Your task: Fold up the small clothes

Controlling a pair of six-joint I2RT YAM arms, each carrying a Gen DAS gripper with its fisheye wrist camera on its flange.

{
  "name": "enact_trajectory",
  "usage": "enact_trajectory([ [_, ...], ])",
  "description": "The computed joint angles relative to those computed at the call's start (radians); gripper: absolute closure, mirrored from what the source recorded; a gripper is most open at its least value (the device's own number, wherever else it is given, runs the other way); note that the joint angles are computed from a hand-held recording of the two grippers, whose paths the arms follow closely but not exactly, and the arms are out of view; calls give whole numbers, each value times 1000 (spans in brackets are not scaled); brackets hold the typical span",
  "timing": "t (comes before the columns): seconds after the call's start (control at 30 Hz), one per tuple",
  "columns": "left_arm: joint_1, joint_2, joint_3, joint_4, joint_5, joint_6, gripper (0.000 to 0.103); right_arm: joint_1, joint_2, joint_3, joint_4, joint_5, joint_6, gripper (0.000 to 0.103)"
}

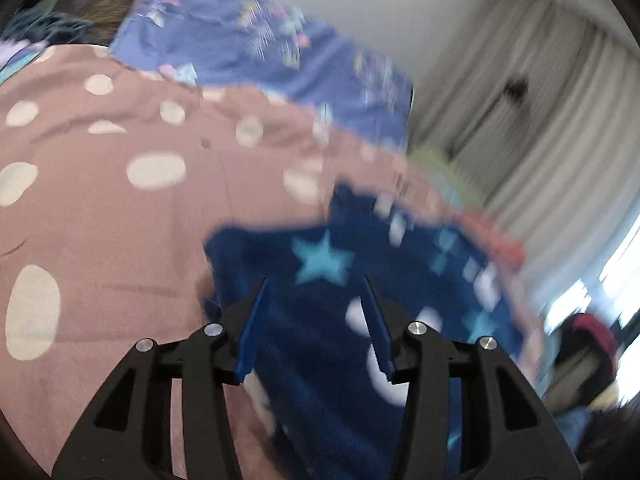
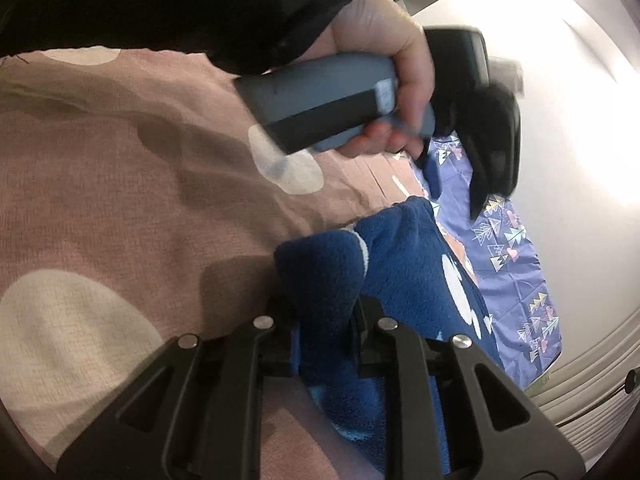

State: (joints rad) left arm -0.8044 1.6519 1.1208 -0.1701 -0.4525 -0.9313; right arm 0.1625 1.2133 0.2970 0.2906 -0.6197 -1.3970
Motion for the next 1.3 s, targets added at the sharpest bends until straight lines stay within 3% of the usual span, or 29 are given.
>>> enact_trajectory([
  [0.07,-12,126,93,-95,-27,34,54,-2,-2,-1,5,-1,2,83],
  [0.4,-28,75,17,-21,-61,-43,55,16,-86,-70,22,35,43,81],
  [0.47,-37,49,15,-33,-70,-89,54,-17,-103,-37,-63,8,41,70],
  [0.53,-50,12,0,-18,-100,-116,50,-77,-123,10,-172,-47,47,48],
  [0.63,-85,-67,-77,80,-156,-91,40,-175,-119,96,-344,-139,39,42],
  [0.7,-78,-63,-69,32,-130,-110,39,-181,-137,84,-344,-132,25,42],
  [0.8,-43,-2,-42,-51,-17,-175,38,-132,-221,-33,-215,-55,-20,41],
  [0.9,-35,-6,-133,92,14,-209,35,-75,-262,-34,-240,42,20,41],
  [1.0,-5,-26,-206,228,69,-208,31,-9,-237,-35,-189,130,93,41],
  [1.1,29,6,-181,256,126,-176,28,128,-204,-73,-33,251,196,41],
  [1.17,48,37,-147,254,149,-155,27,211,-143,-84,74,331,262,49],
  [1.23,67,55,-131,265,169,-144,27,273,-81,-76,134,402,300,68],
  [1.27,76,60,-128,274,173,-143,31,290,-64,-78,159,420,312,72],
  [1.3,86,68,-124,284,183,-148,48,294,-58,-77,167,424,315,79],
])
